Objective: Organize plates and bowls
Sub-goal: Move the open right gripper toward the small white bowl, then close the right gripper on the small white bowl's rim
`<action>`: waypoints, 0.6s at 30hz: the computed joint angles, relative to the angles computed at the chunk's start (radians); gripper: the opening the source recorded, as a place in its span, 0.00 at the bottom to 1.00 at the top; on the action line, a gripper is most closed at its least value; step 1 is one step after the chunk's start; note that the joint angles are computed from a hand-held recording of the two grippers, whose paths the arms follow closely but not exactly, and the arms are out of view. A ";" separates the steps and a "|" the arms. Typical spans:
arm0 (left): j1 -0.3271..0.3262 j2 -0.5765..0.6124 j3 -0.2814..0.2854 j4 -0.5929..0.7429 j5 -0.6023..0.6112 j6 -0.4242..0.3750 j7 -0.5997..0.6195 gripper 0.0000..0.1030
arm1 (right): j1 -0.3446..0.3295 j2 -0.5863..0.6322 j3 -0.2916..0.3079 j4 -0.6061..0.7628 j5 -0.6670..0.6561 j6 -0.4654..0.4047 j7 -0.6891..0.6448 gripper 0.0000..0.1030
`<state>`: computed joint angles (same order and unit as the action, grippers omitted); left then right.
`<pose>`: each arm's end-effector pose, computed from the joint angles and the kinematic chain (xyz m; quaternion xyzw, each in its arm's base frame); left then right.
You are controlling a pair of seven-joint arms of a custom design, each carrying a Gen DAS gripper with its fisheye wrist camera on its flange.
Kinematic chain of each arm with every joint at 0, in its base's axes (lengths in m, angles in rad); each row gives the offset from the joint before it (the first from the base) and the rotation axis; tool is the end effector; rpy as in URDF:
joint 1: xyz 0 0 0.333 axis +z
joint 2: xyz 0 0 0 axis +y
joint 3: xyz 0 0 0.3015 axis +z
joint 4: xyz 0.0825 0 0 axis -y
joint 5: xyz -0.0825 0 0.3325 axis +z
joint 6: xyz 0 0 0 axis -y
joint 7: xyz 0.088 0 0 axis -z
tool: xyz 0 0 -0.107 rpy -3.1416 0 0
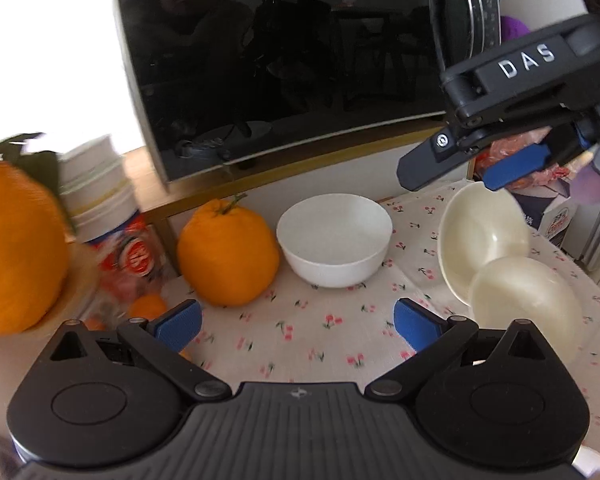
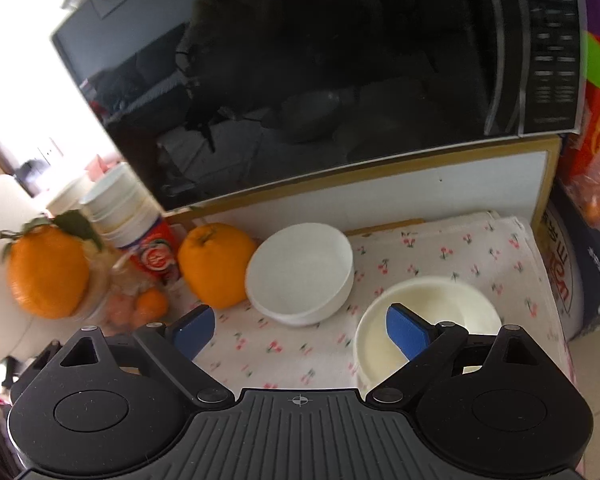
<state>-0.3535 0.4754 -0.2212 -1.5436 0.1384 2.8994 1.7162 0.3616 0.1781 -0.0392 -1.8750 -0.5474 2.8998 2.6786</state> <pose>0.5868 -0.3504 0.4996 -0.3529 0.8301 -0.3613 0.2364 0.5604 0.2218 0.5211 -0.5336 0.7283 -0.1971 0.3820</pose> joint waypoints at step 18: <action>0.041 0.346 -0.166 0.411 -0.223 -0.102 0.321 0.98 | -0.152 0.292 0.113 0.363 0.617 -0.172 -0.728 0.89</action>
